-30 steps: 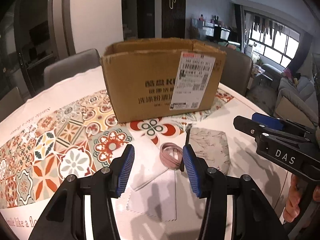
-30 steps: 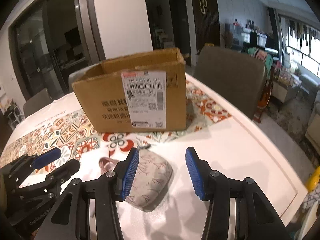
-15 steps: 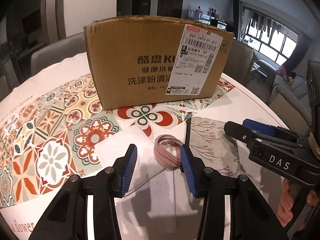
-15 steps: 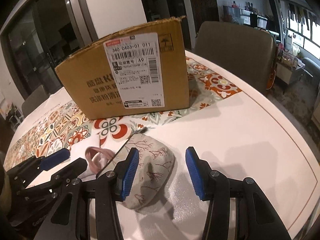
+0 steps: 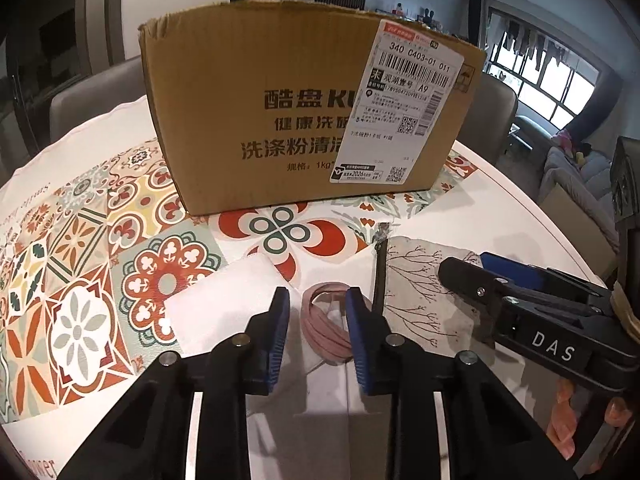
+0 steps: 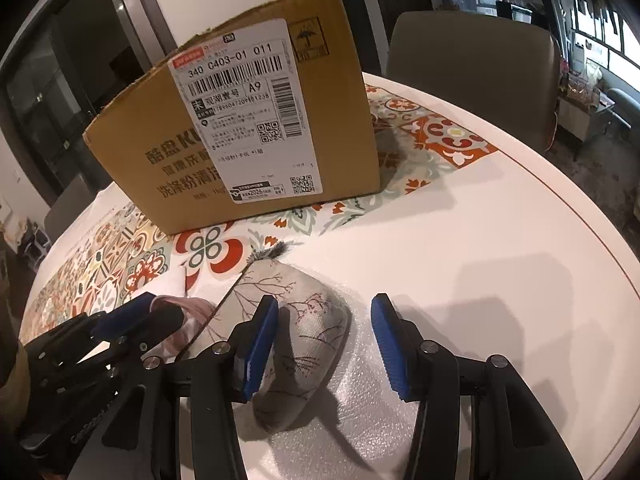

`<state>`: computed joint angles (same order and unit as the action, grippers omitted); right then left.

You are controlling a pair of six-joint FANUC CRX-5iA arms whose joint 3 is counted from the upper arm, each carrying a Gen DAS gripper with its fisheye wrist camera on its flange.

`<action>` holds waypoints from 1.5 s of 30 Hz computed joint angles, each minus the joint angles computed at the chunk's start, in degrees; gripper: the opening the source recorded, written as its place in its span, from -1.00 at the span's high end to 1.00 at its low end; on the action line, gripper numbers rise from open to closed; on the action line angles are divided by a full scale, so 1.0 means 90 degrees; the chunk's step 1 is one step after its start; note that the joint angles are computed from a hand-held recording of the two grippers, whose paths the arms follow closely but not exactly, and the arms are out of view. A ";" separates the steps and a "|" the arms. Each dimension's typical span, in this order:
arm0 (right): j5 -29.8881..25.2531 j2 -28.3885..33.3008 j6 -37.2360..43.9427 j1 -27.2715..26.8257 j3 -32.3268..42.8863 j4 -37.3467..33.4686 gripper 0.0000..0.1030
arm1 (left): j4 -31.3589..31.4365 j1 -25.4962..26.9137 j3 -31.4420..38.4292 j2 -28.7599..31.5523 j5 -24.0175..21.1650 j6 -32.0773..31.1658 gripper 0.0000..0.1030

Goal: Organize soft objects
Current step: 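Grasp the pink hair tie with the left gripper while the right grasps the floral pouch, then lift the hair tie and pouch and carry both over the cardboard box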

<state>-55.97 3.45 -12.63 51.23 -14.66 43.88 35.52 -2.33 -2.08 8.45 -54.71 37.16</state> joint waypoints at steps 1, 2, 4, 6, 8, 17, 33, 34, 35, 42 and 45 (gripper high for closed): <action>0.0018 0.0006 0.0017 -0.0005 -0.0002 -0.0012 0.04 | -0.0024 -0.0008 0.0019 0.0023 -0.0018 0.0019 0.54; 0.0031 0.0012 0.0034 -0.0009 -0.0002 -0.0025 0.04 | -0.0036 -0.0010 0.0028 0.0036 -0.0024 0.0034 0.55; 0.0048 0.0022 0.0062 -0.0010 -0.0005 -0.0031 0.14 | -0.0058 -0.0014 0.0051 0.0069 -0.0064 0.0075 0.61; 0.0114 0.0018 0.0127 -0.0019 -0.0004 -0.0088 0.32 | -0.0081 -0.0026 0.0032 0.0057 -0.0039 0.0079 0.64; 0.0092 0.0039 0.0147 -0.0006 0.0011 -0.0070 0.35 | -0.0075 -0.0022 0.0013 0.0040 -0.0031 0.0076 0.68; -0.0060 -0.0061 0.0005 0.0079 -0.0045 0.0049 0.59 | 0.0083 -0.0030 -0.0163 -0.0151 0.0086 -0.0072 0.77; -0.0835 -0.0101 -0.0010 0.0487 0.0160 0.0645 0.63 | 0.0575 0.0118 -0.0568 -0.0703 0.0320 -0.0303 0.81; -0.0865 -0.0108 -0.0013 0.0507 0.0167 0.0676 0.63 | 0.0599 0.0127 -0.0589 -0.0753 0.0345 -0.0303 0.81; -0.0901 -0.0109 -0.0019 0.0526 0.0178 0.0699 0.63 | 0.0615 0.0137 -0.0601 -0.0786 0.0360 -0.0301 0.81; -0.1134 -0.0156 -0.0097 0.0671 0.0226 0.0936 0.63 | 0.0841 0.0214 -0.0738 -0.1026 0.0442 -0.0406 0.81; -0.1254 -0.0162 -0.0110 0.0732 0.0265 0.1069 0.63 | 0.0951 0.0242 -0.0762 -0.1102 0.0465 -0.0468 0.81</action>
<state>-67.25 1.99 -13.62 57.82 -12.28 53.50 44.08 -0.15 -8.94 -1.47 -50.52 32.94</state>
